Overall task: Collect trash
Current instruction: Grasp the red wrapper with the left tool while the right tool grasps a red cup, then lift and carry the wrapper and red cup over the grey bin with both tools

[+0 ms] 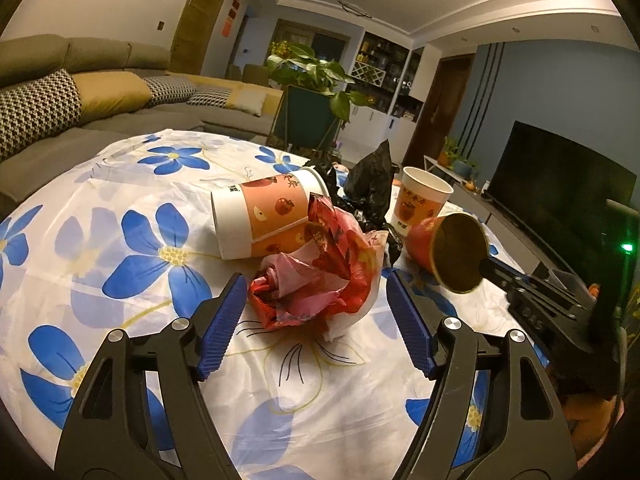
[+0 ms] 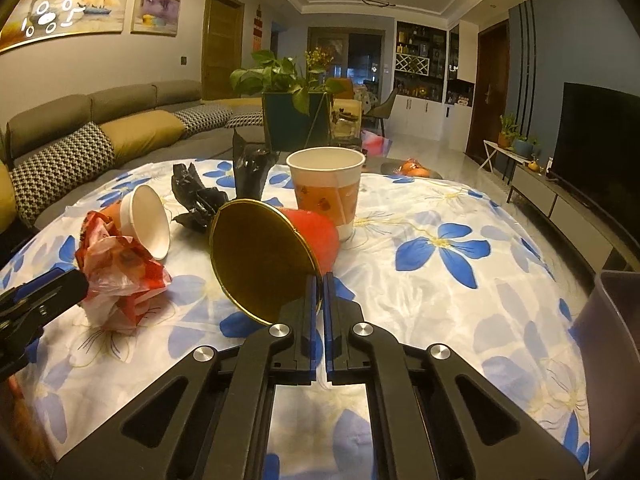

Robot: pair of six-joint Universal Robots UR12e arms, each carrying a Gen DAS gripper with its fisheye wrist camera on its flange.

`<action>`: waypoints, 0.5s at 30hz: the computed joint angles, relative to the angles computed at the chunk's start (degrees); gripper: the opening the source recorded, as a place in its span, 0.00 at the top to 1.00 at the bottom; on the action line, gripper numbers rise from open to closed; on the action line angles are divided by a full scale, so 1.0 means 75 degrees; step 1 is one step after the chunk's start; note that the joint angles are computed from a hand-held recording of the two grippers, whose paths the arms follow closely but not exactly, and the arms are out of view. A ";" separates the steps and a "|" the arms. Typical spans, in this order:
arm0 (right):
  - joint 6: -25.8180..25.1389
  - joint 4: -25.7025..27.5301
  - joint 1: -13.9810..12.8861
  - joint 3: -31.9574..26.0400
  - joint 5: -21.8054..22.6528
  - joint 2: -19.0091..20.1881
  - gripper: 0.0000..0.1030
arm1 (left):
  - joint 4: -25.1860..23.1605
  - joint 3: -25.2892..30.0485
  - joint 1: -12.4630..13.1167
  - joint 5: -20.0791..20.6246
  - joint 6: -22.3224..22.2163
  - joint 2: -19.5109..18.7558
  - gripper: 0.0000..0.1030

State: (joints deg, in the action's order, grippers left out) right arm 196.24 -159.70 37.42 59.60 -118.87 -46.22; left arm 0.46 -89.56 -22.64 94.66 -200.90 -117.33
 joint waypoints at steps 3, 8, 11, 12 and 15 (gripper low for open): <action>0.0081 -0.0195 0.0016 0.0269 -0.0086 -0.0157 0.96 | 0.0048 0.0016 -0.0013 -0.0050 0.0047 -0.0009 0.31; 0.0151 -0.0496 0.0048 0.0656 -0.0251 -0.0384 0.96 | -0.0106 0.0177 -0.0087 0.0082 0.0251 -0.0089 0.32; 0.0219 -0.0603 0.0059 0.0837 -0.0307 -0.0488 0.96 | -0.0248 0.0261 -0.0126 0.0141 0.0404 -0.0127 0.44; 0.0240 -0.0650 0.0065 0.0910 -0.0341 -0.0529 0.96 | -0.0309 0.0279 -0.0139 0.0142 0.0449 -0.0133 0.47; 0.0299 -0.0718 0.0082 0.1031 -0.0369 -0.0601 0.96 | -0.0418 0.0287 -0.0176 0.0155 0.0517 -0.0133 0.61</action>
State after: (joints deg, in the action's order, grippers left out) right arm 198.49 -165.09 38.04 67.33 -121.64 -50.72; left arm -2.67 -87.41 -23.95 95.82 -197.02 -118.32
